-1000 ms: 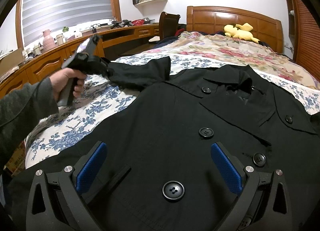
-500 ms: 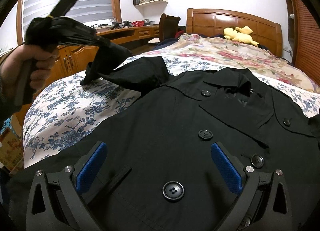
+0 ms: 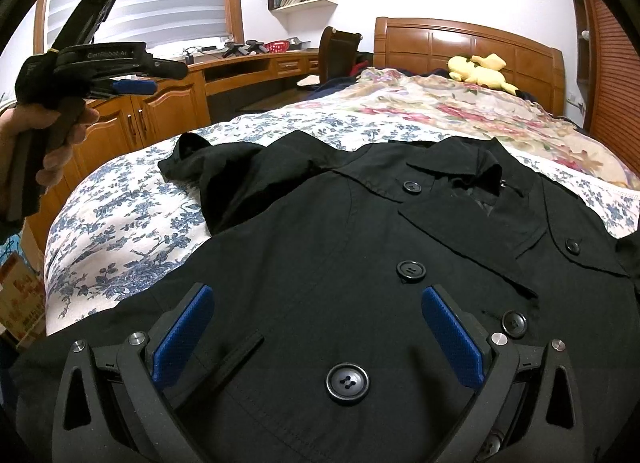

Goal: Fold large clothes
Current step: 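Grasp the black coat sleeve cuff with the left gripper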

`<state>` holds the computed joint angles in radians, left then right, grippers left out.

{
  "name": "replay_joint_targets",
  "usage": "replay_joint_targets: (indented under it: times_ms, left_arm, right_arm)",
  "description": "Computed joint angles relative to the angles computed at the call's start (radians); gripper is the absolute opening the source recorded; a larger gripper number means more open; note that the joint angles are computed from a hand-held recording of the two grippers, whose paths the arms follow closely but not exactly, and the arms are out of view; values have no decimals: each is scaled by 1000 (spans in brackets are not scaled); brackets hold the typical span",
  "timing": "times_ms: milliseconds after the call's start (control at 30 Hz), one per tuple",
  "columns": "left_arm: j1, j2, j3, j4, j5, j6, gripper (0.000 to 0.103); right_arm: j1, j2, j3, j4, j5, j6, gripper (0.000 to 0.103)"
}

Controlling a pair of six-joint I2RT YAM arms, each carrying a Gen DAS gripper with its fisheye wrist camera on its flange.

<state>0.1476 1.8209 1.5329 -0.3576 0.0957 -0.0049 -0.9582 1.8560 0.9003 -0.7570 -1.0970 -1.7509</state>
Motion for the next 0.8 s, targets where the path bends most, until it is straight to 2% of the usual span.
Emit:
replay_joint_targets:
  times_ms: [233,533,700,800]
  left_arm:
    - [70,167,82,6,-52,29,81]
    - [132,383,252,-20,-113,9,81]
    - [151,480,368,-85,-136,-10,81]
    - [158,554,463,-172,-132,-25,81]
  right_arm:
    - [-2,1,2,-2,3,-4,103]
    - [3,2,8,-4,7,4,103]
    - [3,1,6,-2,8,5,103]
    - [2,4,8,-6,9,1,103]
